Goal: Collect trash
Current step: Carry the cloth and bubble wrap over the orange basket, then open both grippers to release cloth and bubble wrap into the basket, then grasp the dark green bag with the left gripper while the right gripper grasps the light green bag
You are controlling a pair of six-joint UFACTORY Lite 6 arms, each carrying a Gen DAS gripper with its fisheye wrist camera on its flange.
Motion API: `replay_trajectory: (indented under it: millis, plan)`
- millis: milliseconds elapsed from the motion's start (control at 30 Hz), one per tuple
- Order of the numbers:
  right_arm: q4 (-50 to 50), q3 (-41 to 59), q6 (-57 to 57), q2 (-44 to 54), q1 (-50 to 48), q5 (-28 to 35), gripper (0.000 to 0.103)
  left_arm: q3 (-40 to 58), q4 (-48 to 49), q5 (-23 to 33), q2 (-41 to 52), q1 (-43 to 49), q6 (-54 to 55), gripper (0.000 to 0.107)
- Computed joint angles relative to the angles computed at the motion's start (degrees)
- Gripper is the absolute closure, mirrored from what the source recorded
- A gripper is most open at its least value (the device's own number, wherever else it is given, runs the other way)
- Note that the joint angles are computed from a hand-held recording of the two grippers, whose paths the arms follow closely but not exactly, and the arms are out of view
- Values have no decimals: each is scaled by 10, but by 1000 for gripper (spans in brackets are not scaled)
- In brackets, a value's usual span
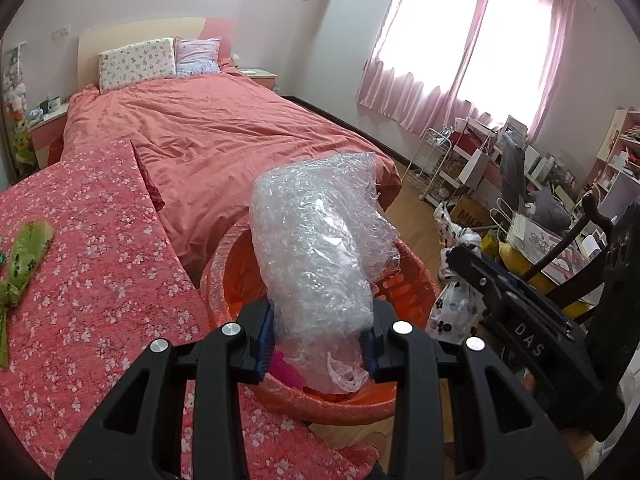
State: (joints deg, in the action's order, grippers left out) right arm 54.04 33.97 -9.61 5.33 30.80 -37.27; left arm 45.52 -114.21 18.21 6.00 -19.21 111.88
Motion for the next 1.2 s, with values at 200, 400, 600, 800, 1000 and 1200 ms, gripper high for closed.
replay_trajectory:
  millis: [200, 400, 600, 800, 1000, 1200]
  plan:
    - [-71, 18, 63, 34, -32, 10, 70, 18, 11, -2, 37, 9, -9, 54]
    - [-81, 35, 78, 61, -30, 10, 57, 15, 23, -4, 48, 32, -16, 45]
    - [-29, 57, 33, 76, -7, 4, 49, -4, 10, -9, 30, 65, 12, 45]
    - [32, 101, -37, 101, 27, 6, 48, -33, -25, -8, 3, 145, 90, 45]
    - [100, 209, -127, 173, 80, 26, 48, -30, 18, 13, 4, 281, 104, 45]
    - [183, 372, -244, 285, 135, 50, 48, 73, 81, 15, 87, 415, 64, 45]
